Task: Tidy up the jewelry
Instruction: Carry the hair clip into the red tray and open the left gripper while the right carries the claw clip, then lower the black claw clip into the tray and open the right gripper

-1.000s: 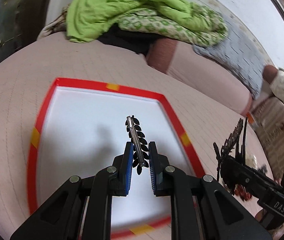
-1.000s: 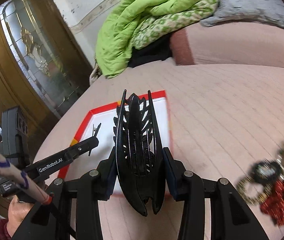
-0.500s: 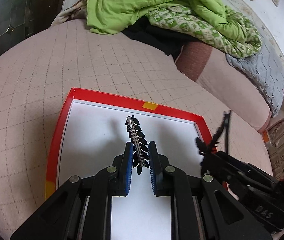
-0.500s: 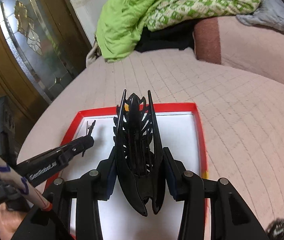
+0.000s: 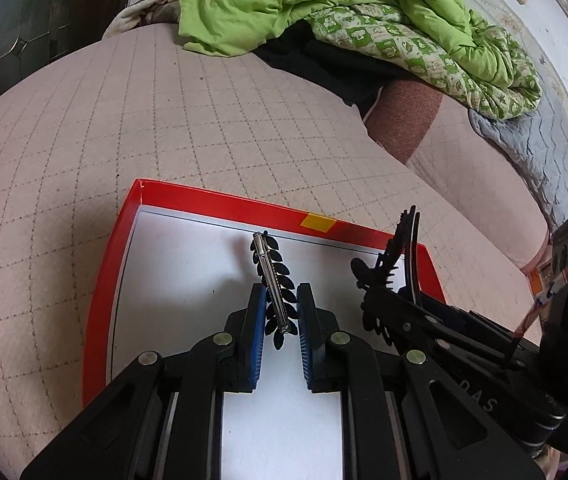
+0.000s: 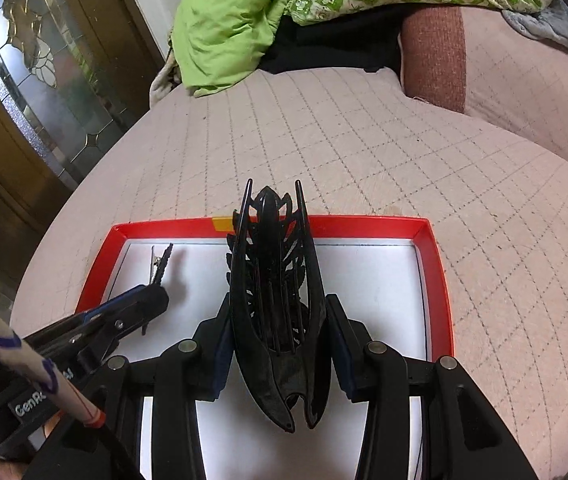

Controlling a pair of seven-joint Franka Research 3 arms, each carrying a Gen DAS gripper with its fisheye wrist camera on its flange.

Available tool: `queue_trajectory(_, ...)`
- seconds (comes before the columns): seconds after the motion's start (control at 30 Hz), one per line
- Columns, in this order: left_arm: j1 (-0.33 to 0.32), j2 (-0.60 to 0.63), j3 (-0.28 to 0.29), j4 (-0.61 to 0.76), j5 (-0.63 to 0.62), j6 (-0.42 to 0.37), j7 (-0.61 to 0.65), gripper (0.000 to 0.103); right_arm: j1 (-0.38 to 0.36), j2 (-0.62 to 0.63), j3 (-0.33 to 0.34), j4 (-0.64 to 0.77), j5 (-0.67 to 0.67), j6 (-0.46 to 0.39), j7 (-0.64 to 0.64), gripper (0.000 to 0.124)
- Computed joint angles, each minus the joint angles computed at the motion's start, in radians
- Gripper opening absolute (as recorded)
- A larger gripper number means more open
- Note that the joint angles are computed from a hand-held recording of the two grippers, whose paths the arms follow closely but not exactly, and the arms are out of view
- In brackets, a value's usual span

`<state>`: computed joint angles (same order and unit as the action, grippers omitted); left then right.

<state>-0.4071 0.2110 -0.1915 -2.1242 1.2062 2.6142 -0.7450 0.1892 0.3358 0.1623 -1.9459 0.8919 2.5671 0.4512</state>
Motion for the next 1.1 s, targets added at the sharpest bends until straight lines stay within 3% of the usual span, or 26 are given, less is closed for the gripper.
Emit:
queue_trajectory(0.37,0.005,-0.010,-0.005,-0.012,-0.007,-0.012,-0.013,0.016,-0.002,0.044,0.010,0.044,-0.021,-0.014,0.037,0.047)
queue_trajectory(0.5,0.000,-0.012,-0.006,-0.009,-0.011,-0.030,-0.015,0.036,-0.011,0.043,0.015,0.047,-0.010,-0.026,0.028,0.050)
queue_trajectory(0.73,-0.008,-0.036,-0.016,-0.020,0.003,-0.085,-0.044,0.048,-0.044,0.005,0.013,0.023,0.079,-0.057,-0.028,0.054)
queue_trajectory(0.87,-0.016,-0.057,-0.027,-0.026,0.024,-0.140,-0.076,0.048,-0.081,-0.054,0.010,-0.048,0.225,-0.107,-0.157,0.063)
queue_trajectory(0.97,-0.017,-0.072,-0.039,-0.031,0.026,-0.175,-0.089,0.049,-0.069,-0.095,-0.009,-0.105,0.285,-0.125,-0.225,0.063)
queue_trajectory(1.1,-0.018,-0.095,-0.055,-0.045,0.014,-0.211,-0.077,0.050,-0.032,-0.152,-0.028,-0.180,0.342,-0.072,-0.325,0.063)
